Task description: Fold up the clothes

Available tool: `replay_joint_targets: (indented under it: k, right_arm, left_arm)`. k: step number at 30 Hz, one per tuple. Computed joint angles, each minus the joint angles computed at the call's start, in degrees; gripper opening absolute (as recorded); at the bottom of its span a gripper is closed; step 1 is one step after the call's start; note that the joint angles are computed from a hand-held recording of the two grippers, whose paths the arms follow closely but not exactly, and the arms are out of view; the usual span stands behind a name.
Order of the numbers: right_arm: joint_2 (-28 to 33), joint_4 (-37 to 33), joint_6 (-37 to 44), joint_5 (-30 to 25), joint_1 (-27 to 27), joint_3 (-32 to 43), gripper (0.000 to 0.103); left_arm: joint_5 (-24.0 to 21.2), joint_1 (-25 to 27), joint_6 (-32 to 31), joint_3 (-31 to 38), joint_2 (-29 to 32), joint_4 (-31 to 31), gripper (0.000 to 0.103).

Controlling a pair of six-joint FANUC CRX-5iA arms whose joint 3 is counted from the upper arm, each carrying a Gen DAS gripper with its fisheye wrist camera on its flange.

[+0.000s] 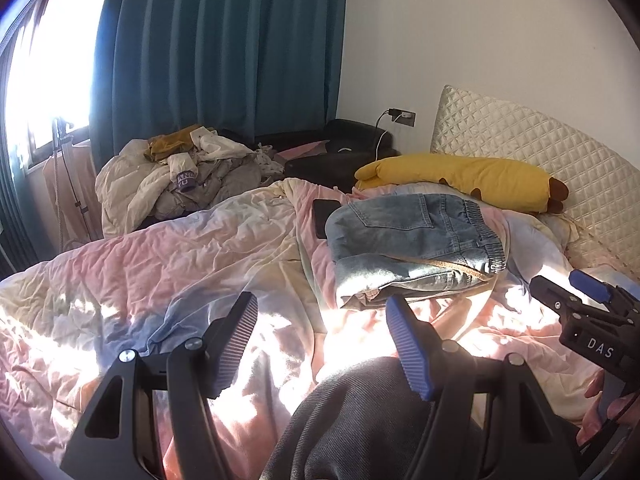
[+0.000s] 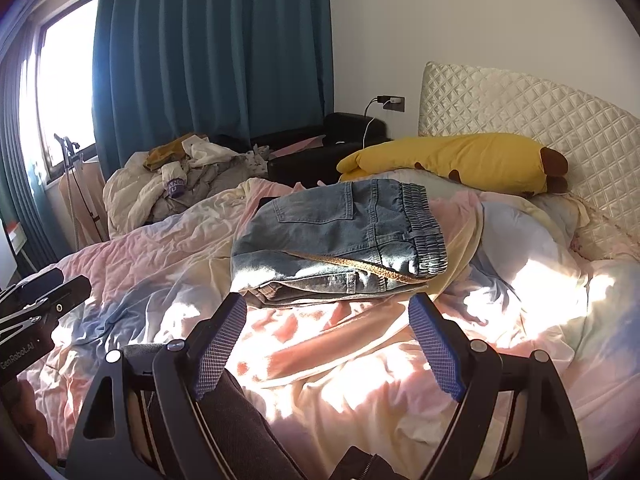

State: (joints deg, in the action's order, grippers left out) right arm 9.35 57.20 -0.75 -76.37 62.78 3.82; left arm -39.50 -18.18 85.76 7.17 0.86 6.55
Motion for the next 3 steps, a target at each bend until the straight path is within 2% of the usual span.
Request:
replay_joint_targets:
  k: [3]
  right_arm:
    - [0.1,0.0,0.0,-0.2,0.0,0.2,0.084]
  left_arm:
    - [-0.3,-0.2,0.2,0.2,0.2,-0.5,0.069]
